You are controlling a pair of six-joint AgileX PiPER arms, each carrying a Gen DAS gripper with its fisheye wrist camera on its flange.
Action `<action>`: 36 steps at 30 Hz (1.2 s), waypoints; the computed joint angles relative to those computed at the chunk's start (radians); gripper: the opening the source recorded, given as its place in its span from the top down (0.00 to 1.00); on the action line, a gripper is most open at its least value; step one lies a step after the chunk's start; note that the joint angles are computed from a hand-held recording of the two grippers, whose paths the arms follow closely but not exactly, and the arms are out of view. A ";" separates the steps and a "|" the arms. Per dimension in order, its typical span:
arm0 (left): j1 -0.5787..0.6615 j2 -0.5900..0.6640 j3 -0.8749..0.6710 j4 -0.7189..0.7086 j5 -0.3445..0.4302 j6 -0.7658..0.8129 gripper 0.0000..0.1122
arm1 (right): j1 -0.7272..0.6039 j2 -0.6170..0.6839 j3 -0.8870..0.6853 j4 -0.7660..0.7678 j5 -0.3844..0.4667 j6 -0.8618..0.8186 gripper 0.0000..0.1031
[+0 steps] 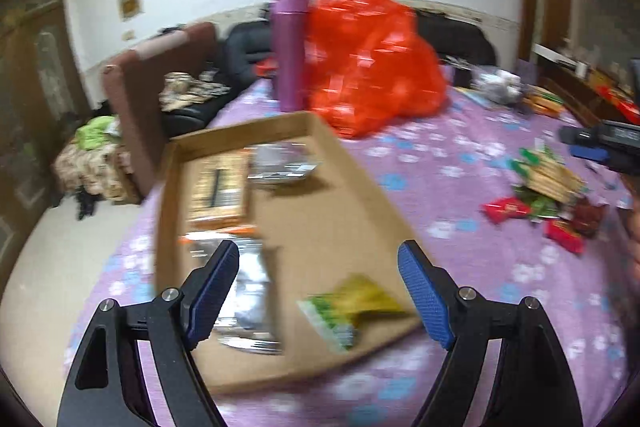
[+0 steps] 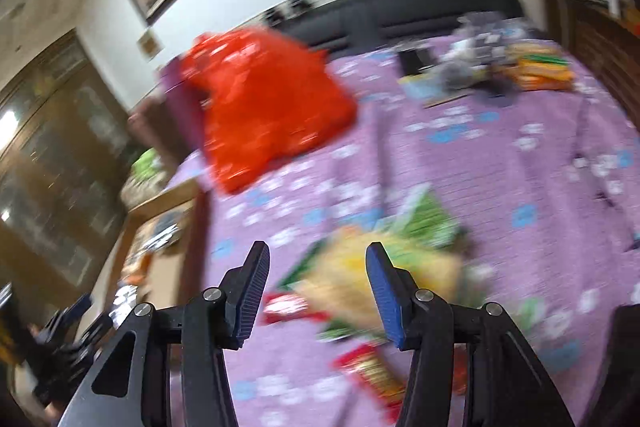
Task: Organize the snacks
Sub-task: 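Grasp the WEIDAN cracker pack with the right tool while the left moves toward red candies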
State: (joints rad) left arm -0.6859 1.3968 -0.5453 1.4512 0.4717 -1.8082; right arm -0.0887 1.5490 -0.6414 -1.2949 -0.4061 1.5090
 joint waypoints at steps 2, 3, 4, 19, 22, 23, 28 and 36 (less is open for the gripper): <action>-0.015 0.038 -0.049 -0.069 -0.060 0.086 0.28 | -0.090 0.051 -0.023 -0.076 -0.090 0.054 0.46; -0.021 0.064 -0.081 -0.113 -0.095 0.143 0.28 | -0.110 0.079 -0.033 -0.072 -0.109 0.043 0.46; -0.031 0.085 -0.103 -0.137 -0.106 0.172 0.28 | -0.110 0.093 -0.043 -0.067 -0.093 0.037 0.46; -0.031 0.145 -0.170 -0.266 -0.108 0.271 0.28 | -0.079 0.016 0.012 -0.152 -0.170 -0.065 0.23; -0.035 0.153 -0.173 -0.275 -0.122 0.282 0.28 | -0.033 0.069 -0.016 -0.022 0.025 -0.111 0.22; -0.038 0.155 -0.175 -0.279 -0.124 0.288 0.28 | -0.046 0.113 -0.045 -0.057 0.012 -0.056 0.22; -0.061 0.163 -0.180 -0.299 -0.125 0.312 0.28 | -0.158 0.233 -0.136 -0.289 -0.230 0.139 0.22; -0.049 0.160 -0.202 -0.378 -0.129 0.395 0.28 | -0.049 0.179 -0.110 -0.417 -0.180 0.192 0.25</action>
State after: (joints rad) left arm -0.7352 1.5564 -0.7472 1.0730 0.3427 -1.4134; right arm -0.1378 1.7279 -0.7511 -1.7124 -0.5864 1.7012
